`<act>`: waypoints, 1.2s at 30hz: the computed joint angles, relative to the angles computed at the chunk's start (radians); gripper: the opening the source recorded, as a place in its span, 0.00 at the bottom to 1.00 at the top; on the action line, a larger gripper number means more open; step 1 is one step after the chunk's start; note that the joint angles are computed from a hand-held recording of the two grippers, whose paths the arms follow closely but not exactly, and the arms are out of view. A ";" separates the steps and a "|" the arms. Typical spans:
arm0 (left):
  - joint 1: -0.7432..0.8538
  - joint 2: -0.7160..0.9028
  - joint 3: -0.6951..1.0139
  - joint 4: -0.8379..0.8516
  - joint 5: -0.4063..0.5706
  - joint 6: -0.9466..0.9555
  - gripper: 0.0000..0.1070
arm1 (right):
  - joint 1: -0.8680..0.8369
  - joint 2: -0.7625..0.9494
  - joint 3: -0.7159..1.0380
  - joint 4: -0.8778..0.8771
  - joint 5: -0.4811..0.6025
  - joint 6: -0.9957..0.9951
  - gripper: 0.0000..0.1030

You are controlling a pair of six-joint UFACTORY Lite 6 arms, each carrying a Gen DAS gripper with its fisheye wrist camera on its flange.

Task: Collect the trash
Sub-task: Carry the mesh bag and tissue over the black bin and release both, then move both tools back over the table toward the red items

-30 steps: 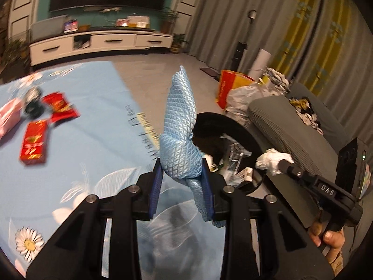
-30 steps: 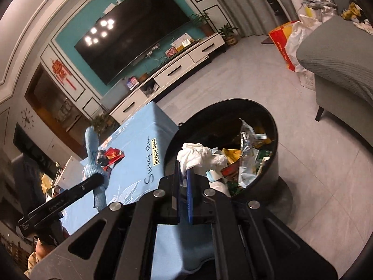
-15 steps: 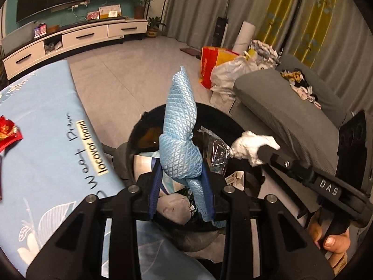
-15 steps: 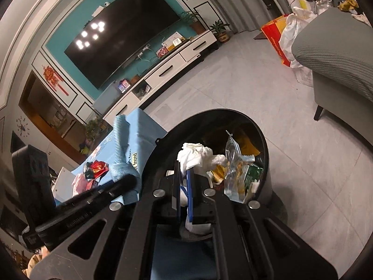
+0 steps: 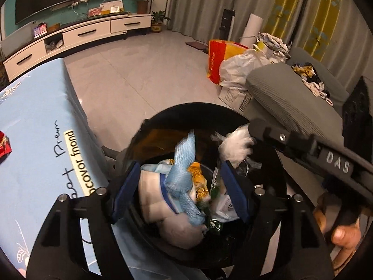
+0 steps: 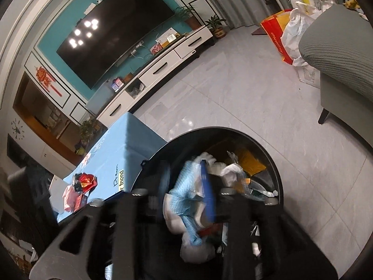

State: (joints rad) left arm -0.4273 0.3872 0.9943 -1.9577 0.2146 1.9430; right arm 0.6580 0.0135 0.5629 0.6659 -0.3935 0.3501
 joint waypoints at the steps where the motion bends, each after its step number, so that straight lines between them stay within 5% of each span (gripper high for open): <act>1: 0.008 -0.007 -0.011 0.002 0.006 0.004 0.67 | -0.003 0.002 -0.002 -0.006 0.000 0.009 0.37; 8: 0.084 -0.140 -0.181 -0.021 0.070 0.056 0.74 | 0.088 -0.108 -0.111 0.106 -0.040 0.010 0.43; 15: 0.186 -0.427 -0.476 -0.068 0.073 0.203 0.84 | 0.286 -0.232 -0.218 0.462 -0.072 -0.149 0.46; 20: 0.398 -0.641 -0.641 0.205 0.095 0.056 0.87 | 0.422 -0.226 -0.206 0.649 -0.087 -0.235 0.48; 25: 0.695 -0.726 -0.687 0.497 0.190 -0.089 0.89 | 0.505 -0.147 -0.080 0.808 -0.094 -0.398 0.49; 36: 1.350 -0.563 -0.541 0.722 0.521 0.006 0.91 | 0.590 0.220 0.472 1.234 -0.081 -1.042 0.55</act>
